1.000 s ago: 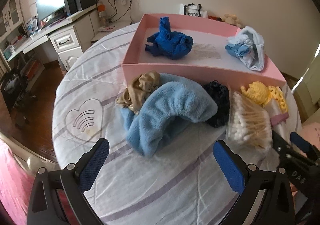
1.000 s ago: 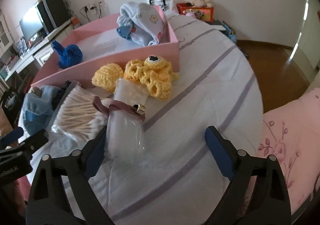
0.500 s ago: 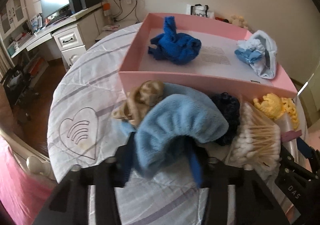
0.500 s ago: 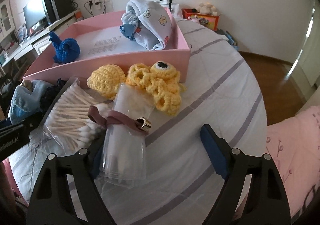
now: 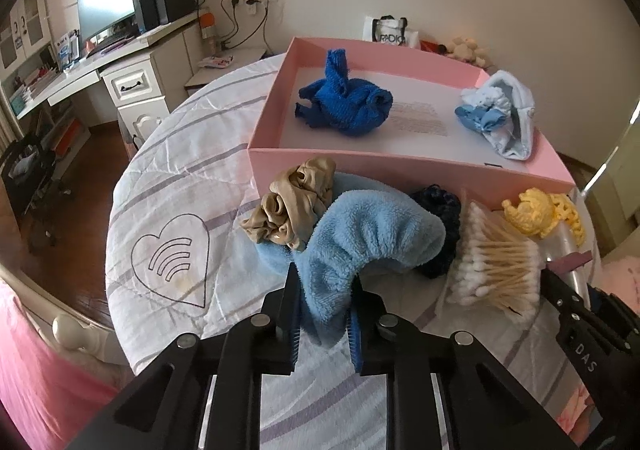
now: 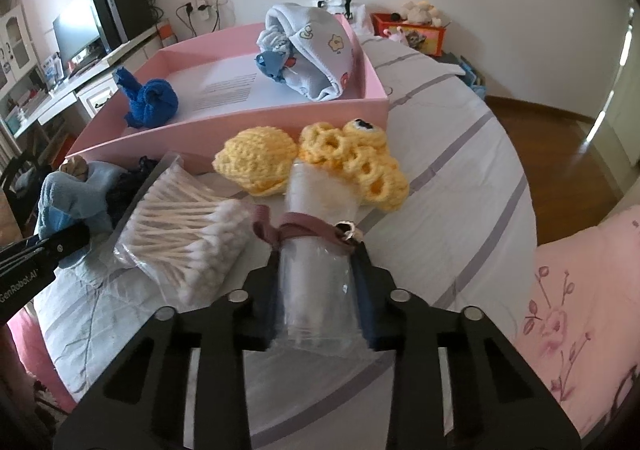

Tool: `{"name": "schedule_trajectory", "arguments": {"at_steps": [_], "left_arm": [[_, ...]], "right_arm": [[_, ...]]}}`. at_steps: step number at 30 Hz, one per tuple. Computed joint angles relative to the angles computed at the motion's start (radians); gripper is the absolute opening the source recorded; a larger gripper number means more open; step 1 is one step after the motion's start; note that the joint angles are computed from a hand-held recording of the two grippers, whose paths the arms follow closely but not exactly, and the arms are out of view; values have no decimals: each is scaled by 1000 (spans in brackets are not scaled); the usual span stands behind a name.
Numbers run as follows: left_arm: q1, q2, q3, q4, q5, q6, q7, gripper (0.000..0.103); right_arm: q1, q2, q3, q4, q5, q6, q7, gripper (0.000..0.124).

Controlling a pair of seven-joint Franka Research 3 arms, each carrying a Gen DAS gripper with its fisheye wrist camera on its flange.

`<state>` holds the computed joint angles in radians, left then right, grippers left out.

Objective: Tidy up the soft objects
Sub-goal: 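Close the left gripper on the light blue fleece hat while the right closes on the strapped clear tube, then lift the fleece hat with the left gripper while the right lifts the clear tube toward the tray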

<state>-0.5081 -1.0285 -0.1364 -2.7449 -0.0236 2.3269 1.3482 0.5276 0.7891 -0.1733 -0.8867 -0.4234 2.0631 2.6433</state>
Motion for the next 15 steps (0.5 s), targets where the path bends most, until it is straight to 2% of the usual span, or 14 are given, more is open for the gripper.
{"name": "schedule_trajectory", "arguments": {"at_steps": [15], "left_arm": [[-20, -166, 15, -14, -13, -100, 13, 13]], "right_arm": [[31, -56, 1, -56, -35, 13, 38, 28]]}}
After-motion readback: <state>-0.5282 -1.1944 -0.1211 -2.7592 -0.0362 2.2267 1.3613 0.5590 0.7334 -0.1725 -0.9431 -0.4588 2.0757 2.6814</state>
